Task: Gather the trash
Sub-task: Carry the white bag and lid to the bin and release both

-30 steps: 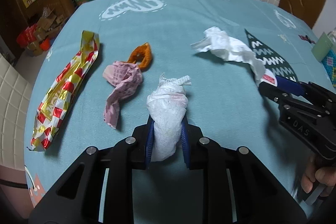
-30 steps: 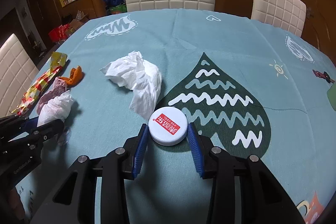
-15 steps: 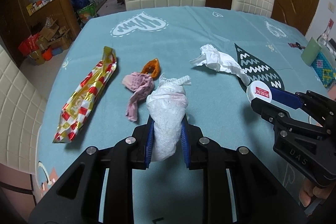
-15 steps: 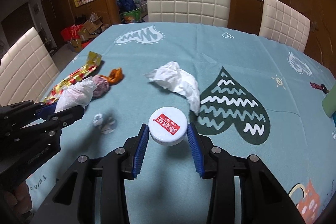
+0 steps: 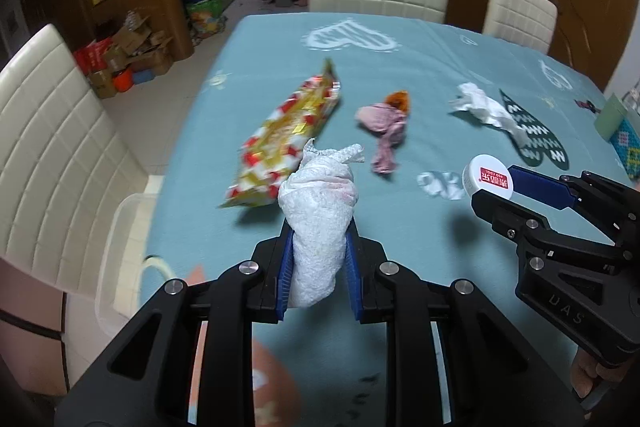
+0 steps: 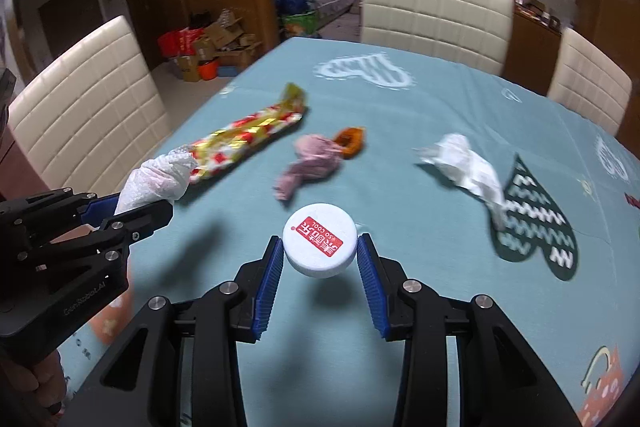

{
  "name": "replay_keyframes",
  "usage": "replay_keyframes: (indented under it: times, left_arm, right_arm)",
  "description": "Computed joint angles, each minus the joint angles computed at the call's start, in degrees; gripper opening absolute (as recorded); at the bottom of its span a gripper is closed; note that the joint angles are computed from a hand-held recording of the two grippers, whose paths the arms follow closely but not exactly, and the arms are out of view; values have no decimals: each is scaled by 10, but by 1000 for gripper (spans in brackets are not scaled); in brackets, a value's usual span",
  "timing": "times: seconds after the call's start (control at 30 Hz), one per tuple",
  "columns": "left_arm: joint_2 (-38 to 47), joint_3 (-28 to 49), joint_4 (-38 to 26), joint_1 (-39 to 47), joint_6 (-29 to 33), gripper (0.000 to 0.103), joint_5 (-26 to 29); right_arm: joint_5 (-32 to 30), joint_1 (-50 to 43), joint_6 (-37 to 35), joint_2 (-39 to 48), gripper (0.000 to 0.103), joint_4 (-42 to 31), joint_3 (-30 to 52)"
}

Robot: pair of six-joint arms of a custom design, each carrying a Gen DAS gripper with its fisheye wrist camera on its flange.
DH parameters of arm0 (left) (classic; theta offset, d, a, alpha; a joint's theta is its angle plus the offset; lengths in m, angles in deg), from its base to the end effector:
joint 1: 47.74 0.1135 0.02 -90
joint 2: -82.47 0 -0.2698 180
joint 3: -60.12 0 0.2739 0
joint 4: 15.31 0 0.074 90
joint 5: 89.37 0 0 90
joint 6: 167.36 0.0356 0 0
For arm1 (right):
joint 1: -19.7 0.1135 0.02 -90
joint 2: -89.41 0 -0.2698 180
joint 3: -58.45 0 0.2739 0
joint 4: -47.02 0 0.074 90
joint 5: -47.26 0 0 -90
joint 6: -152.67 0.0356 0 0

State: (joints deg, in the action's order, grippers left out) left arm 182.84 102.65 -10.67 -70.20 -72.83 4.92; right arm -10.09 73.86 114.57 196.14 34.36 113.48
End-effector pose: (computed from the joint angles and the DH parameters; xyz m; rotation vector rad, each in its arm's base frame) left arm 0.2577 -0.1094 0.0593 0.6160 2.4329 -0.2229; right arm 0.1985 0.2420 0.0632 0.1139 2.4301 0.0138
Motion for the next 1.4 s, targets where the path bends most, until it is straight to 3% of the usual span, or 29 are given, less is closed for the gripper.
replay_keyframes:
  times: [0.33,0.57,1.0,1.4]
  left_arm:
    - [-36,-21,-15,200,90,24,75]
    - [-3,16,-33,312,135,24,120]
    - [81,118,-67,408,162,24,150]
    - [156,196,-76,426,147,24,146]
  right_arm:
    - [-23,29,-76,135,38,-56,225]
    - [-42,35,-127,220,38,-102,372]
    - [-77,27,-191,353,38,-190,608]
    - [-101,11,-221,437,38,-263,757]
